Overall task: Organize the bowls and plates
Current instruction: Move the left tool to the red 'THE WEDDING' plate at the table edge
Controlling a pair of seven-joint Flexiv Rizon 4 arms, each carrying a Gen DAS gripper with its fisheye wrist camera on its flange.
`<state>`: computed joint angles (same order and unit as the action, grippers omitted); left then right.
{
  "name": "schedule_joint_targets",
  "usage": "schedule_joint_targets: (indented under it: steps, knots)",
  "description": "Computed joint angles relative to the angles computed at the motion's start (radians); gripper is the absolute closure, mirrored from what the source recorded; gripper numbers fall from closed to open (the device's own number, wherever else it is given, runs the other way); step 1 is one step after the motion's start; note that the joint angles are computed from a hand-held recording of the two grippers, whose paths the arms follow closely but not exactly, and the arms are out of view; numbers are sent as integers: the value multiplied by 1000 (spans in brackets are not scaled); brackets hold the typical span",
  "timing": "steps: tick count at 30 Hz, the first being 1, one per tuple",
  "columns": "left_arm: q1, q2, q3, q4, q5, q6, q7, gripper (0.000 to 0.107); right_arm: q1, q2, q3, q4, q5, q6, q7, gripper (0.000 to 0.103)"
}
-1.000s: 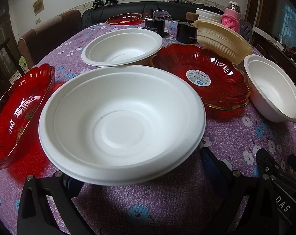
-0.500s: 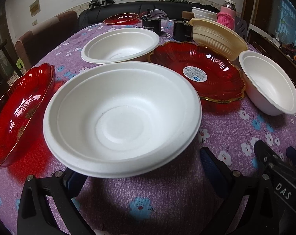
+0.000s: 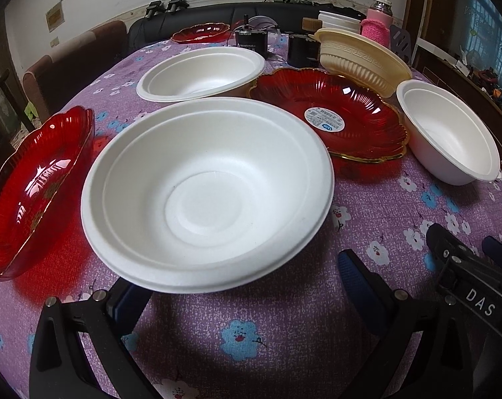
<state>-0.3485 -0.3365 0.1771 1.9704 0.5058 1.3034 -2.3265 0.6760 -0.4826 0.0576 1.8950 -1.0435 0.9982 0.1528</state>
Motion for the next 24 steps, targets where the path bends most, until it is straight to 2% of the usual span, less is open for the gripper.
schedule_joint_targets:
  steps: [3, 7, 9, 11, 15, 18, 20, 22, 24]
  knots:
    - [11, 7, -15, 8, -17, -10, 22, 4, 0, -1, 0, -1, 0, 0, 0, 1]
    - [114, 49, -126, 88, -183, -12, 277, 4, 0, -2, 0, -2, 0, -1, 0, 1]
    - [121, 73, -137, 134, -221, 8, 344, 4, 1, -2, 1, -3, 2, -4, -4, 1]
    - [75, 79, -84, 157, -162, 63, 285, 4, 0, -3, -1, -2, -1, 0, -2, 1]
    - [44, 88, -58, 155, -135, 46, 240, 4, -5, 5, -1, 9, -5, 8, 2, 1]
    - [51, 90, -66, 157, -134, 44, 241, 4, -18, 9, 23, 12, 34, 24, -52, 1]
    - [68, 94, -83, 168, -154, 50, 278, 4, -17, 13, 41, 7, 95, 5, -83, 1]
    - [105, 111, -122, 202, -225, 62, 353, 4, -7, 15, 43, 8, 119, -10, -99, 1]
    - [206, 154, -232, 315, -439, 161, 521, 15, -3, 22, 47, 14, 133, -6, -124, 1]
